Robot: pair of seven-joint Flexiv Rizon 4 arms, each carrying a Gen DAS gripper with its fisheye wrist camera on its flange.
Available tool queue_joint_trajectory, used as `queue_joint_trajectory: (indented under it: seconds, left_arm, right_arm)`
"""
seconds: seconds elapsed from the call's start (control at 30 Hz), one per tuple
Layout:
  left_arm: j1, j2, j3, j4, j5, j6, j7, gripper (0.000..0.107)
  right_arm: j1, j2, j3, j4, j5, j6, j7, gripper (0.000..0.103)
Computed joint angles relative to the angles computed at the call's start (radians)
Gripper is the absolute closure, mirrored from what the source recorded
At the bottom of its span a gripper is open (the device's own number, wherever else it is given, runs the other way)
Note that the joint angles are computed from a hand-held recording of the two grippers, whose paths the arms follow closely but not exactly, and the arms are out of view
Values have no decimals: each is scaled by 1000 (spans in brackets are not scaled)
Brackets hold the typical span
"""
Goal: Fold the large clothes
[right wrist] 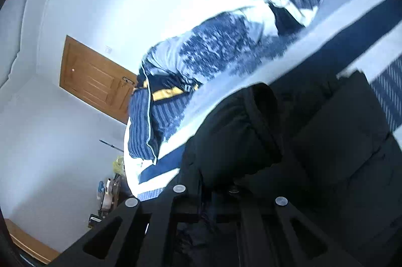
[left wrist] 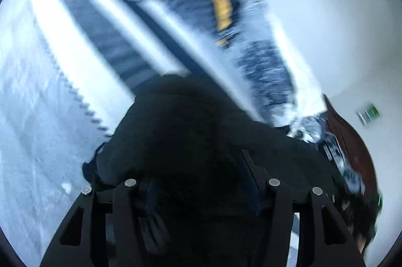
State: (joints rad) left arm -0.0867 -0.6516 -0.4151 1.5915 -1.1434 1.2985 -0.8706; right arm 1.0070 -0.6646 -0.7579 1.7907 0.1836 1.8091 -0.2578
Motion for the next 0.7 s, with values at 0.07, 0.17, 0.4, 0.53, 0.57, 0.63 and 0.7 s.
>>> queue_joint_trajectory:
  seconds: [0.07,0.17,0.4,0.53,0.57,0.63,0.7]
  left_arm:
    - [-18,33,-27,47,13,34,88,46]
    - [-99,-19,102,-9,241,-104,-45,46]
    - [-142,-246,304,-336,582,-337,-420,102]
    - [-90,-252,241,-333,585,-301,-460,104]
    - [-83,-254,228,-339,595,-295,-464,104]
    - [-64,-258,196,-343,604,-269,-451,104]
    - [-58,-258,177,-334,610,-221,-442,104]
  right_arm:
    - [39,-3,-68,4,-6,-17,-7,98]
    - [28,32,-55,24,-23,-18,-19,98]
    - [2,84,7,68,-14,27,-63,98]
    - [44,109,-35,106,-16,5,-118,98]
    - [54,113,-46,117,-17,4,-127,98]
    - [79,118,-75,150,-9,-5,-133,98]
    - [73,126,-58,192,16,27,-127,98]
